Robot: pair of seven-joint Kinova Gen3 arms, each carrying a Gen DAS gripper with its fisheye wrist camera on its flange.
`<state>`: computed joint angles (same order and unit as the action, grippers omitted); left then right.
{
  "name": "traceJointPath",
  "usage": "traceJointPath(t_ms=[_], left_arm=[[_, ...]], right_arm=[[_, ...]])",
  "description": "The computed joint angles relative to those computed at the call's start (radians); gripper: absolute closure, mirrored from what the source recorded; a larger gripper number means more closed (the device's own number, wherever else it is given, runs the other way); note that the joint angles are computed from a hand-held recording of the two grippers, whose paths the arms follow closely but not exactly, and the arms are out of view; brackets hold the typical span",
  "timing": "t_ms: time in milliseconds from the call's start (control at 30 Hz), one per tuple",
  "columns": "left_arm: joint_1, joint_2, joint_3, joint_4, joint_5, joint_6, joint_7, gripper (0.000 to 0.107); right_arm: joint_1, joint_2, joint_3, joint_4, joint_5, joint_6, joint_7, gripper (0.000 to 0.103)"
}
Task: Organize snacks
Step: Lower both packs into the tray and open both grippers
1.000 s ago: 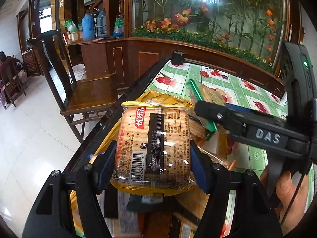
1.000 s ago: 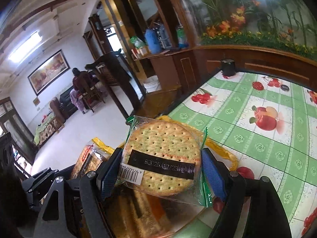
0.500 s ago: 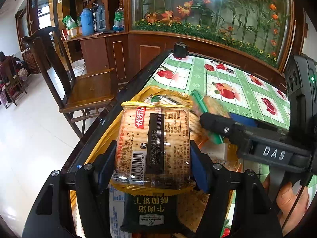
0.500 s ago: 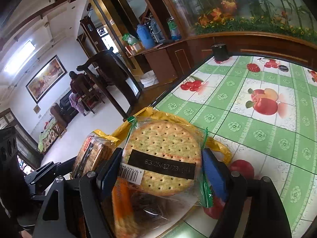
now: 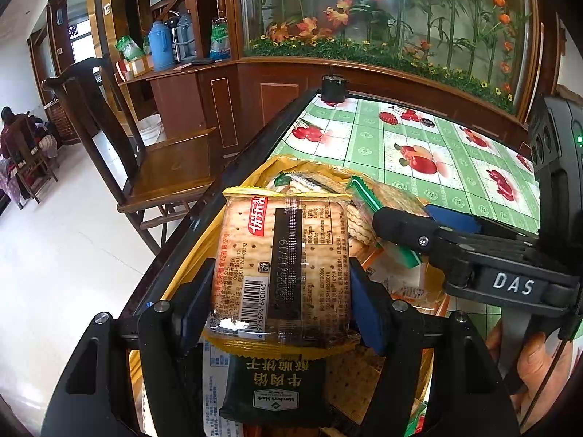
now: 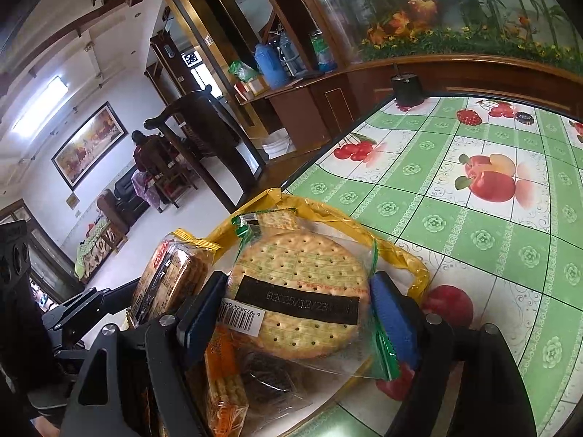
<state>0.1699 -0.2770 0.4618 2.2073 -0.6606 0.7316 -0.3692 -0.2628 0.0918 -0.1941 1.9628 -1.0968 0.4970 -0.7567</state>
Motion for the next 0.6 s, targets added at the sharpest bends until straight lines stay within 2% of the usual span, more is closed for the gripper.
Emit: traceJointPath(t_ms=[167, 233, 300, 433, 600], left_arm=[[-0.004, 0.01, 0.026, -0.01, -0.016, 0.036, 0.039, 0.038], [0.003, 0.002, 0.029, -0.01, -0.024, 0.047, 0.056, 0.034], [0.001, 0.0, 0.056, -0.011, -0.049, 0.08, 0.093, 0.026], [0.023, -0.016, 0.075, -0.006, -0.076, 0.119, 0.131, 0.025], [0.045, -0.067, 0.093, 0.003, -0.055, 0.136, 0.136, 0.025]], right_arm=[[0.007, -0.016, 0.006, 0.019, -0.042, -0.003, 0.021, 0.006], [0.012, -0.026, 0.014, 0.026, -0.064, 0.001, 0.035, 0.005], [0.014, -0.037, 0.022, 0.034, -0.085, 0.008, 0.05, 0.004], [0.014, -0.067, 0.044, 0.054, -0.129, 0.021, 0.082, 0.002], [0.0, -0.13, 0.071, 0.09, -0.132, 0.031, 0.079, 0.002]])
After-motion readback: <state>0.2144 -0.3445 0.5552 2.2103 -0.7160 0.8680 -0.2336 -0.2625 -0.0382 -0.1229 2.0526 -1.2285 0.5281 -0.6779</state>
